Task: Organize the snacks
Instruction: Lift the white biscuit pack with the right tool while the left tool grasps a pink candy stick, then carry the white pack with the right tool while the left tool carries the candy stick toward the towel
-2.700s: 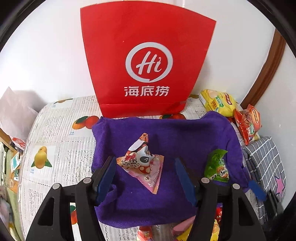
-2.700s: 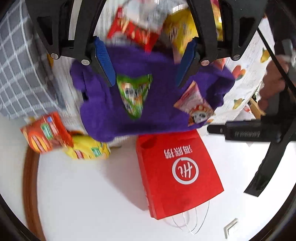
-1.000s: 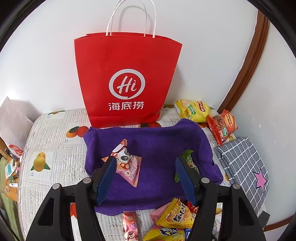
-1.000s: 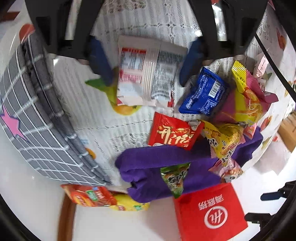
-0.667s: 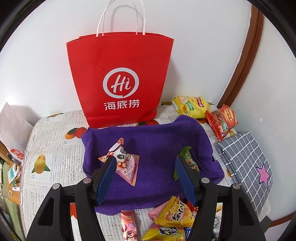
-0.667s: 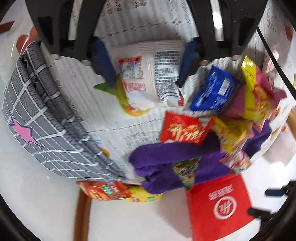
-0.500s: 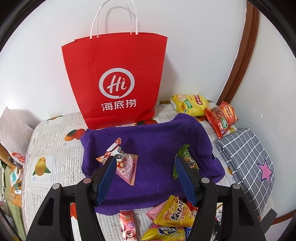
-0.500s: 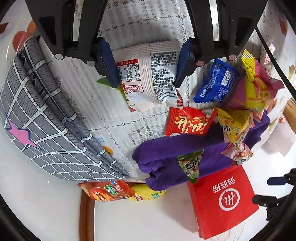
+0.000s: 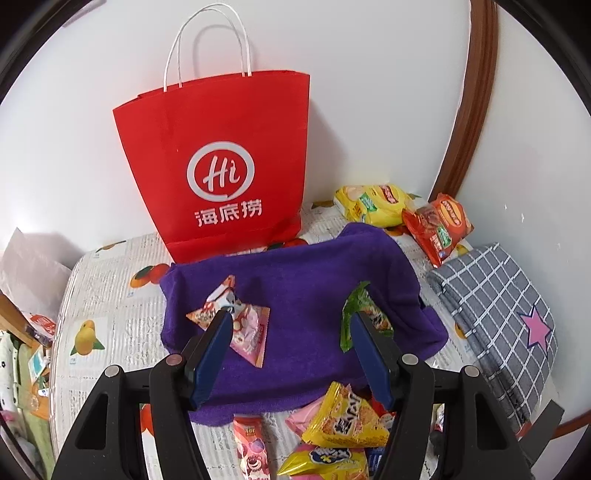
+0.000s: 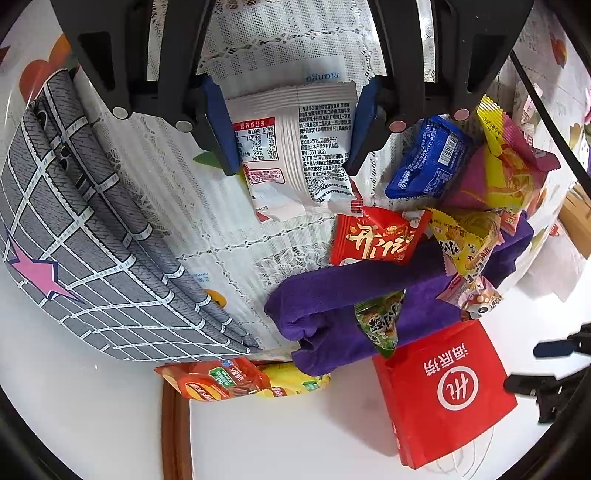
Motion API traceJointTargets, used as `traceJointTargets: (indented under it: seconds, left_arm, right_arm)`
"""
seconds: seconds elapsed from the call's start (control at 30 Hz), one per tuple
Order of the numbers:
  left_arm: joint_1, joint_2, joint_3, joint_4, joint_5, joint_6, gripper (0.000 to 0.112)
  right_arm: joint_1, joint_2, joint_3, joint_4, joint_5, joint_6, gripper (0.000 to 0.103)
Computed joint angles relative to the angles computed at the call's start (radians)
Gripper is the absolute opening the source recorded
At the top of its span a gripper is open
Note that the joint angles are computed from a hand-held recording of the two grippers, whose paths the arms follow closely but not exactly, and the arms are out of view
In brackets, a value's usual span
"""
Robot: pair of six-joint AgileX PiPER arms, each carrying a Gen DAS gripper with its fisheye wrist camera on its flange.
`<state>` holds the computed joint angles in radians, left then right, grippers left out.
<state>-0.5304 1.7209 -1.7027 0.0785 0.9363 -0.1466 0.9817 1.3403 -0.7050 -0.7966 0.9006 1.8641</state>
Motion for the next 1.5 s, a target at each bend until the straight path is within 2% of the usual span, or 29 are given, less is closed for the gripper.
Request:
traceJointTargets:
  seconds: [0.17,0.43,0.5,0.67,0.83,0.9,0.97,1.03,1.1,1.17,1.5]
  left_arm:
    - [0.026,-0.042,0.119,0.002,-0.027,-0.017,0.064]
    - [0.151,-0.165,0.389,-0.103,-0.093,0.075,0.064]
    - [0.163,-0.183,0.445,-0.092,-0.113,0.079,0.064]
    - [0.218,-0.182,0.551,-0.194,-0.146,0.170,0.062]
    - [0.207,-0.171,0.598,-0.238,-0.183,0.213,0.061]
    - [0.184,-0.161,0.612,-0.210,-0.208,0.195,0.059]
    - [0.180,-0.146,0.618,-0.202,-0.227,0.184,0.049]
    - [0.214,-0.132,0.626,-0.296,-0.234,0.252,0.046]
    - [0.222,-0.138,0.639,-0.312,-0.249,0.275,0.040]
    - [0.217,-0.141,0.643,-0.292,-0.256,0.267,0.023]
    - [0.259,-0.176,0.645,-0.298,-0.233,0.260,0.020]
  right_arm:
    - [0.001,-0.036,0.035,-0.026,-0.031,0.041,0.057]
    - [0.004,-0.040,0.039,-0.031,-0.034,0.051,0.057]
    - [0.006,-0.043,0.041,-0.033,-0.034,0.055,0.057]
    - [0.019,-0.051,0.047,-0.041,-0.019,0.082,0.057]
    - [0.017,-0.054,0.050,-0.041,-0.019,0.081,0.057]
    - [0.014,-0.051,0.048,-0.040,-0.020,0.078,0.057]
    - [0.012,-0.050,0.049,-0.039,-0.022,0.076,0.057]
    - [0.013,-0.047,0.047,-0.038,-0.019,0.074,0.057]
    - [0.009,-0.044,0.045,-0.036,-0.021,0.066,0.057]
    - [0.008,-0.040,0.042,-0.034,-0.019,0.061,0.057]
    - [0.010,-0.035,0.039,-0.035,-0.013,0.059,0.057]
